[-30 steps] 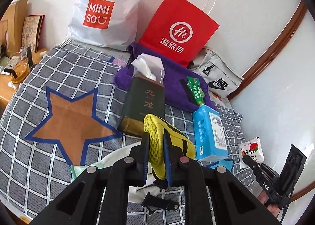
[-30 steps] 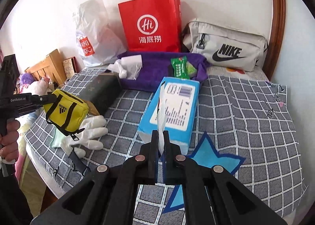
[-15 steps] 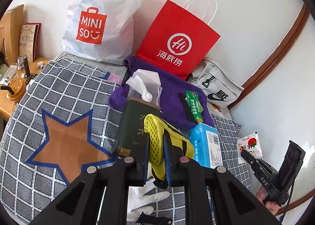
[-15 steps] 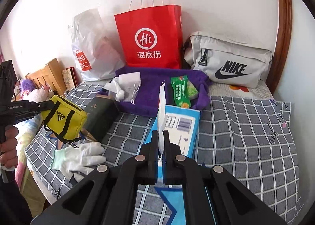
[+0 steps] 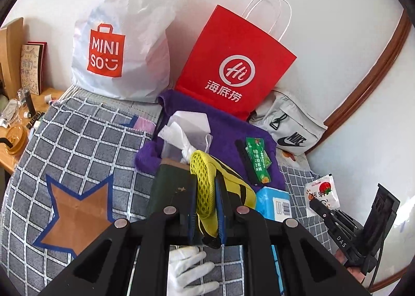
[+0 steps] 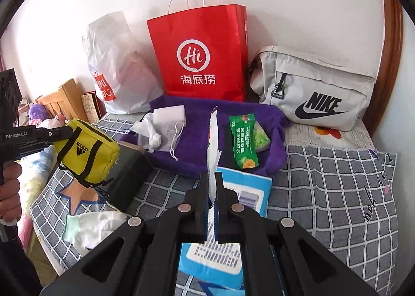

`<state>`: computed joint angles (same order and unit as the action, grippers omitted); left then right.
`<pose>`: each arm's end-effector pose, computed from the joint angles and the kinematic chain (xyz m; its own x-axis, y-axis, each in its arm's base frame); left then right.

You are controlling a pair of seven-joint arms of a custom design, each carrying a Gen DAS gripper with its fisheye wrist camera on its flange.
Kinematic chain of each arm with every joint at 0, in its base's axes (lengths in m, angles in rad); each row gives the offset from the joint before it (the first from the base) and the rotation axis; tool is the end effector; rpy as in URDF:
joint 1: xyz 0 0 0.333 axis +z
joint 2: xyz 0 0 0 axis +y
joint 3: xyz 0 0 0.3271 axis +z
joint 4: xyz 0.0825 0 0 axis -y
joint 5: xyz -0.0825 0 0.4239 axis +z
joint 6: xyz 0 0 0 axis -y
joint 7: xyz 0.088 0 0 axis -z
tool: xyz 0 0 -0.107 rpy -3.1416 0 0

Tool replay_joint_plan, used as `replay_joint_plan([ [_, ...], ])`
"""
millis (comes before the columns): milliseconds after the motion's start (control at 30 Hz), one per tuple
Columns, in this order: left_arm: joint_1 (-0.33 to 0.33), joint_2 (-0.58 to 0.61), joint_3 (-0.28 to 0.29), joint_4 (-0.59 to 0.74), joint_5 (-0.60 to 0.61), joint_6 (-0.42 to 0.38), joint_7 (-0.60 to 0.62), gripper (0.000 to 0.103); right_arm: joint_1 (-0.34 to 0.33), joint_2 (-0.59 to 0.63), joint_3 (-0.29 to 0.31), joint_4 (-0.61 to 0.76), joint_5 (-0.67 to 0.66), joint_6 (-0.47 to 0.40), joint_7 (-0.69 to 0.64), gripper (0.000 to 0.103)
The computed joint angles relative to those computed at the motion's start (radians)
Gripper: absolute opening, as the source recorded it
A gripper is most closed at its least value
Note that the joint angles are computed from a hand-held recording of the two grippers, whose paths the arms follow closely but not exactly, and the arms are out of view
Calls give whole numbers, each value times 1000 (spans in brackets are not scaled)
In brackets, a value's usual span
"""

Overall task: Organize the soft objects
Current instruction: 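Carry the yellow pouch to the purple towel with the left tool while the right tool carries the tag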

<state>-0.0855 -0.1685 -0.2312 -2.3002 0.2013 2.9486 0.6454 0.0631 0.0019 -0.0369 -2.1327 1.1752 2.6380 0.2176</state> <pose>0.5339 -0.1937 0.5003 0.2178 -0.8732 0.4360 -0.6670 -0.4593 -0.5866 0.6063 -0.0076 0.4387 0.4906 -0.8598 -0.1416 -0.6030 -0.2177 -0.7675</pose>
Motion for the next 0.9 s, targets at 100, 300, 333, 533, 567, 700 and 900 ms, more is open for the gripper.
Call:
replay_joint_plan([
  [100, -1, 34, 9, 35, -2, -3, 12, 13, 1, 30, 5, 35, -11, -2, 16, 3],
  [300, -18, 110, 28, 111, -15, -10, 48, 13, -15, 94, 26, 112, -27, -27, 64, 3],
  [333, -21, 119, 31, 120, -15, -11, 51, 13, -17, 105, 31, 123, -30, -23, 69, 3],
  [533, -35, 183, 50, 194, 12, -30, 63, 13, -29, 172, 60, 192, -81, -1, 107, 3],
  [567, -37, 192, 54, 205, 9, -31, 68, 13, -32, 179, 65, 200, -89, 6, 113, 3],
  [700, -44, 233, 67, 249, -6, -34, 92, 13, -44, 222, 83, 249, -129, 17, 153, 3],
  [900, -54, 300, 80, 316, -39, -44, 134, 13, -66, 294, 110, 330, -192, 14, 208, 3],
])
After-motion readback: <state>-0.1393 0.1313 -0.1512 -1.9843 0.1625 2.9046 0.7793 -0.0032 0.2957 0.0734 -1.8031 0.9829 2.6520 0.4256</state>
